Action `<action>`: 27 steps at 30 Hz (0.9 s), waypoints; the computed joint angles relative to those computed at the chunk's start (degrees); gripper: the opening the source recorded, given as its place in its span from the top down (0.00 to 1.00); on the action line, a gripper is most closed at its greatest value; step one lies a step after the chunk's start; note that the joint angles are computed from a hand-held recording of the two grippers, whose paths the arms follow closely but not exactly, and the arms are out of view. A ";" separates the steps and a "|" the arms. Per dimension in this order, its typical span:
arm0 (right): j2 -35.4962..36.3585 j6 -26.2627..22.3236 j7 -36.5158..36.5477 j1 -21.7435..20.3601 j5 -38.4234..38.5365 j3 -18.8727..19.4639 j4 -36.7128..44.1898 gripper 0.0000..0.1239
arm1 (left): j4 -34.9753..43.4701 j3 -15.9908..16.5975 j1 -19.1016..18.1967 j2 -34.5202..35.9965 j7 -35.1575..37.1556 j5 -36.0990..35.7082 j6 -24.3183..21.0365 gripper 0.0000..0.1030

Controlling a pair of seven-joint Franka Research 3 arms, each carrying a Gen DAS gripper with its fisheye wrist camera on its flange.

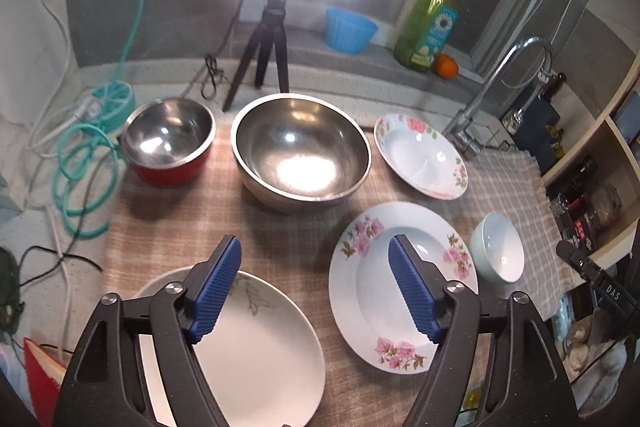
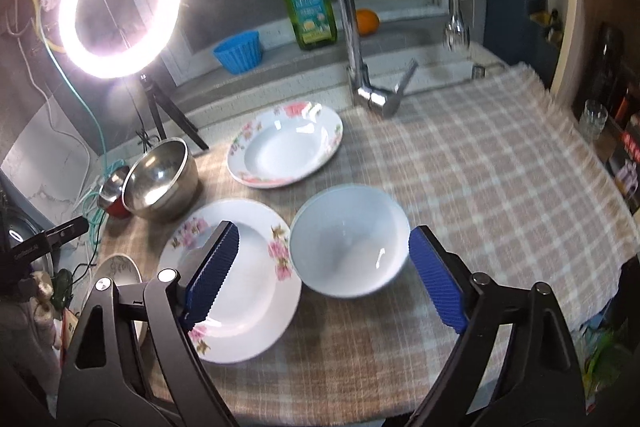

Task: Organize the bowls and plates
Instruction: 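Lower both tools to the rim of the pink-flower deep plate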

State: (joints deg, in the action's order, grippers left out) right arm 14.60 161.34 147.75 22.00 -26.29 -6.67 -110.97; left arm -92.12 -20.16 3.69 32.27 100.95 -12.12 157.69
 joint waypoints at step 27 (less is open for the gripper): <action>8.37 1.82 -43.76 -11.94 62.13 16.56 -0.62 0.73 | 26.61 1.32 -3.68 18.78 2.35 -2.14 -25.38 0.70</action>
State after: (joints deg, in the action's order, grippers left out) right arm 22.97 163.16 103.99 10.06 35.85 9.89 -111.59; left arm -65.51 -18.85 0.01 51.04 103.30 -14.26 132.31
